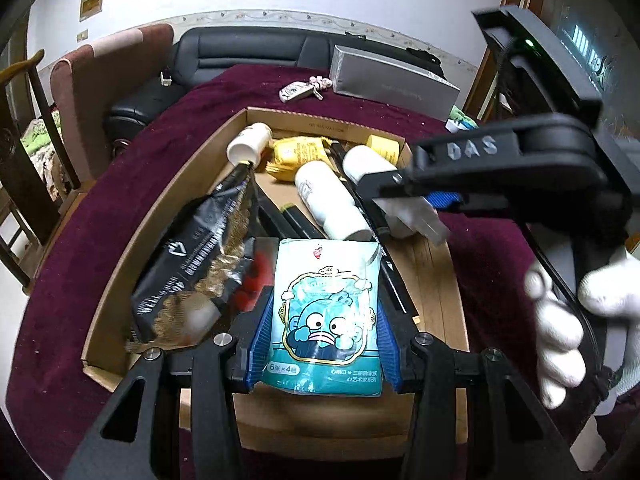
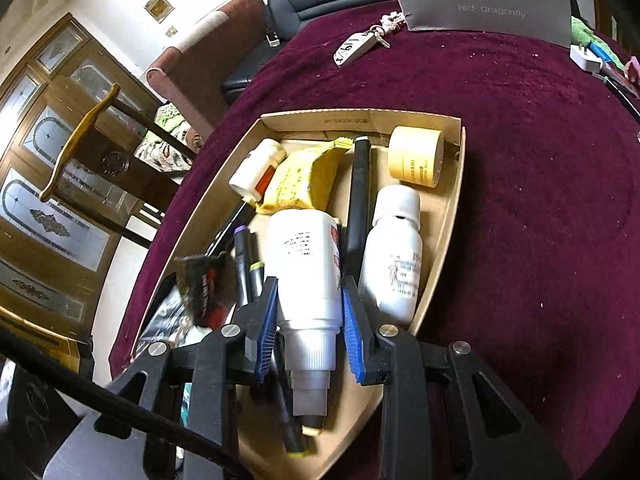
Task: Organize objects
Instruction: 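Lower the spray bottle and tissue pack into the box and open both grippers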
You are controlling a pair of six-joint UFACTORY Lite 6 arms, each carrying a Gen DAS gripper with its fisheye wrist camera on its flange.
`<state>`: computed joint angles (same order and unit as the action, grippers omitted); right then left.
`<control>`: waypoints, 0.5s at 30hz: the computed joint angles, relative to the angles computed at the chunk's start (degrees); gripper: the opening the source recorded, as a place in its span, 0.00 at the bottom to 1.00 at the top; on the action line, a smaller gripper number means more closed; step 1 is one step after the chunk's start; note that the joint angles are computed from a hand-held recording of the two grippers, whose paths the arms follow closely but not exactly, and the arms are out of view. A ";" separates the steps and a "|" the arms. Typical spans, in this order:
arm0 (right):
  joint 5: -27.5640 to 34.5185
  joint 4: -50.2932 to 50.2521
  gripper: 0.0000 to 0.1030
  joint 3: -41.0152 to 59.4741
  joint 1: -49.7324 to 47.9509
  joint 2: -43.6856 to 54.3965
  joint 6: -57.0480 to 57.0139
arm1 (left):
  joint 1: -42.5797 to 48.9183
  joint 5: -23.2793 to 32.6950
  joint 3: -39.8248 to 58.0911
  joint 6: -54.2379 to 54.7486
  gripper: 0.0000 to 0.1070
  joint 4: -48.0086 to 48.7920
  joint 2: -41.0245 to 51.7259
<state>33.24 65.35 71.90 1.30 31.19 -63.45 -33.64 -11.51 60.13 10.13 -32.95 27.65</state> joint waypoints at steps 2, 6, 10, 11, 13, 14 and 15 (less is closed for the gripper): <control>-0.60 -1.19 0.27 2.23 0.53 1.66 1.81 | -0.20 0.16 0.42 -0.93 0.39 0.92 0.55; -0.60 -4.03 0.27 8.09 0.98 5.94 6.37 | -0.59 0.22 0.48 -2.75 0.39 2.23 0.76; -0.84 -7.59 0.27 12.89 1.68 8.79 10.85 | -1.13 0.28 0.81 -3.57 0.39 2.47 1.38; -0.98 -8.69 0.27 14.10 1.99 9.52 12.15 | -1.28 0.45 1.16 -3.97 0.39 2.72 1.82; -1.01 -10.65 0.27 16.38 2.60 10.99 14.45 | -1.66 0.53 1.60 -4.84 0.39 3.17 2.71; -0.96 -11.84 0.27 17.72 2.92 11.85 15.78 | -2.04 0.15 1.55 -3.33 0.39 1.32 2.89; -1.06 -12.44 0.27 18.27 3.10 12.23 16.43 | -2.36 -0.18 1.26 -2.09 0.39 -0.13 2.71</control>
